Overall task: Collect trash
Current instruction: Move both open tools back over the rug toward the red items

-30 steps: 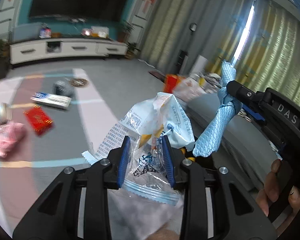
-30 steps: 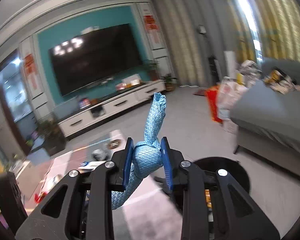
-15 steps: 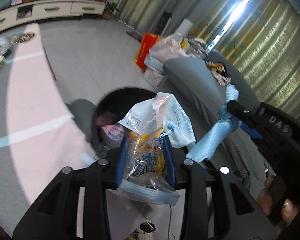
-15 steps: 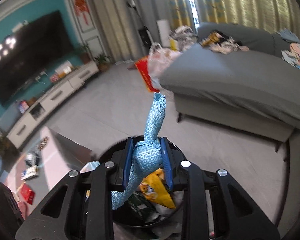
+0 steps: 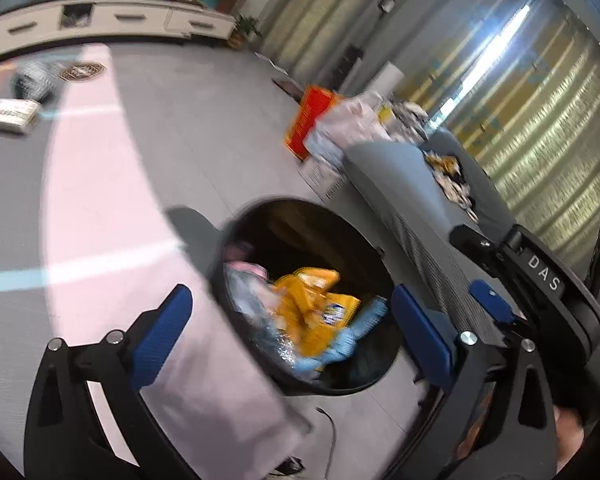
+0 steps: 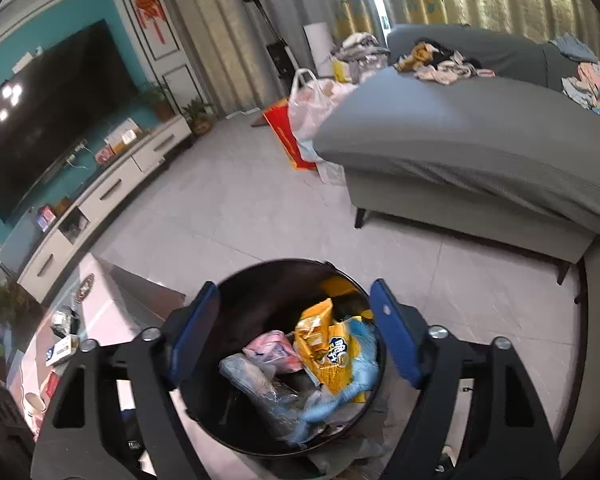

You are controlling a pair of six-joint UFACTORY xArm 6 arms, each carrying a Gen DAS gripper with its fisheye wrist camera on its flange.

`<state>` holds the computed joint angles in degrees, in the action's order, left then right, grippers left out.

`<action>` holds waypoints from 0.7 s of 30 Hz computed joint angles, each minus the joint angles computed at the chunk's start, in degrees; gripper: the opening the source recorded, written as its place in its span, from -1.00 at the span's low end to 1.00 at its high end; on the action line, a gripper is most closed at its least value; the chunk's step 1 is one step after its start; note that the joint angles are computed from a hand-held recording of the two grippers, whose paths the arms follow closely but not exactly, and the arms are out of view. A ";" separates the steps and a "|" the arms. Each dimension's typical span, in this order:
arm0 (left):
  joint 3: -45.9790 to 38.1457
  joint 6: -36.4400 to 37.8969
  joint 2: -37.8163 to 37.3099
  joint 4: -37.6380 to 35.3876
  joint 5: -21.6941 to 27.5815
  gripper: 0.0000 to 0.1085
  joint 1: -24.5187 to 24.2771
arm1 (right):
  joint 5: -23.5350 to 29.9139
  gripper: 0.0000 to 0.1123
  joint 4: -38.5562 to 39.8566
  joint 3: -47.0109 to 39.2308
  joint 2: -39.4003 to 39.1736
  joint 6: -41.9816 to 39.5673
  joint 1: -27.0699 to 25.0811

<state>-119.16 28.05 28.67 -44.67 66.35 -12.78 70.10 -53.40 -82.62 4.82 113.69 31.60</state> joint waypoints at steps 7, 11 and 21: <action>-0.37 -2.96 -2.17 6.86 -6.69 0.84 6.20 | -1.47 0.58 -3.28 -7.90 4.94 -4.71 1.32; -0.54 -5.39 -3.00 11.97 -10.68 0.84 9.56 | -1.86 0.64 -5.00 -15.44 10.06 -10.24 2.72; -7.85 -8.91 2.73 21.15 -17.76 0.84 21.58 | -4.16 0.77 -6.39 -38.27 25.79 -25.34 5.74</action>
